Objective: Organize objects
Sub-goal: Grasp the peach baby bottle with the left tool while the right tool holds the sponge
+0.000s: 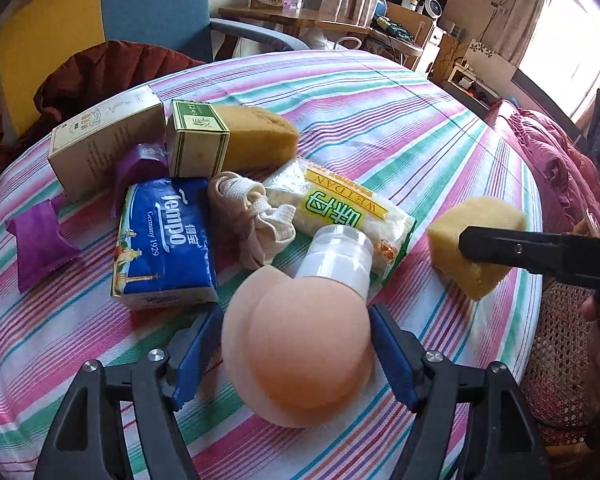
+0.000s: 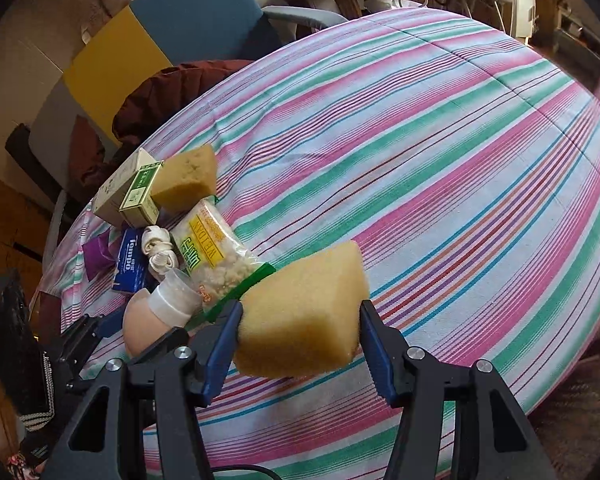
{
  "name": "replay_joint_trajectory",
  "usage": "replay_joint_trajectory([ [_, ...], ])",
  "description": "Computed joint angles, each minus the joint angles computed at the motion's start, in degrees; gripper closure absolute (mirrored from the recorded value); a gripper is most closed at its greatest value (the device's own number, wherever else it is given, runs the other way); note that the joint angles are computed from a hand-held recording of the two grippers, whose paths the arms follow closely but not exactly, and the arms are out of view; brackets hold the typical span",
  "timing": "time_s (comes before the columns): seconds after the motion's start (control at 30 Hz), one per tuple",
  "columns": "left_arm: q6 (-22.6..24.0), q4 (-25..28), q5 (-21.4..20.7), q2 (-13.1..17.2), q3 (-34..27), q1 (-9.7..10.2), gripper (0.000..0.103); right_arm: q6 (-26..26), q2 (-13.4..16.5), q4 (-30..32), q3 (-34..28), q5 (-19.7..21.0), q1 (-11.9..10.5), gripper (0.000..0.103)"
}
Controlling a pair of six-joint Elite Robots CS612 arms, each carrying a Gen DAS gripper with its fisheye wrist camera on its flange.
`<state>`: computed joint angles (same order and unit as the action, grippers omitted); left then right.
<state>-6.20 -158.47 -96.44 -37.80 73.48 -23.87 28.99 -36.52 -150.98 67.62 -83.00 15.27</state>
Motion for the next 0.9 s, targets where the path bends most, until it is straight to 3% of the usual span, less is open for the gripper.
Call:
replay_joint_trajectory([
  [0.1, 3.64, -4.58, -0.09, -0.05, 1.75, -0.04, 0.027, -2.10, -0.03, 0.21, -0.21, -0.70, 0.27, 0.044],
  [0.2, 6.21, -5.65, -1.81, -0.08, 2.22, 0.22, 0.027, -3.23, 0.00, -0.27, -0.32, -0.90, 0.43, 0.044],
  [0.33, 4.16, -6.76, -4.63, -0.10, 2.52, 1.07, 0.030, -3.15, -0.06, -1.48, -0.08, -1.55, 0.58, 0.044],
  [0.6, 1.63, -12.11, -1.72, -1.13, 6.09, 0.40, 0.051, -3.84, 0.43, -2.48, -0.45, -0.65, 0.93, 0.044],
  [0.9, -7.19, -22.97, -2.70, -3.50, 13.97, 2.34, 0.055, -5.67, 1.37, -4.48, -1.10, 5.51, 1.37, 0.044],
])
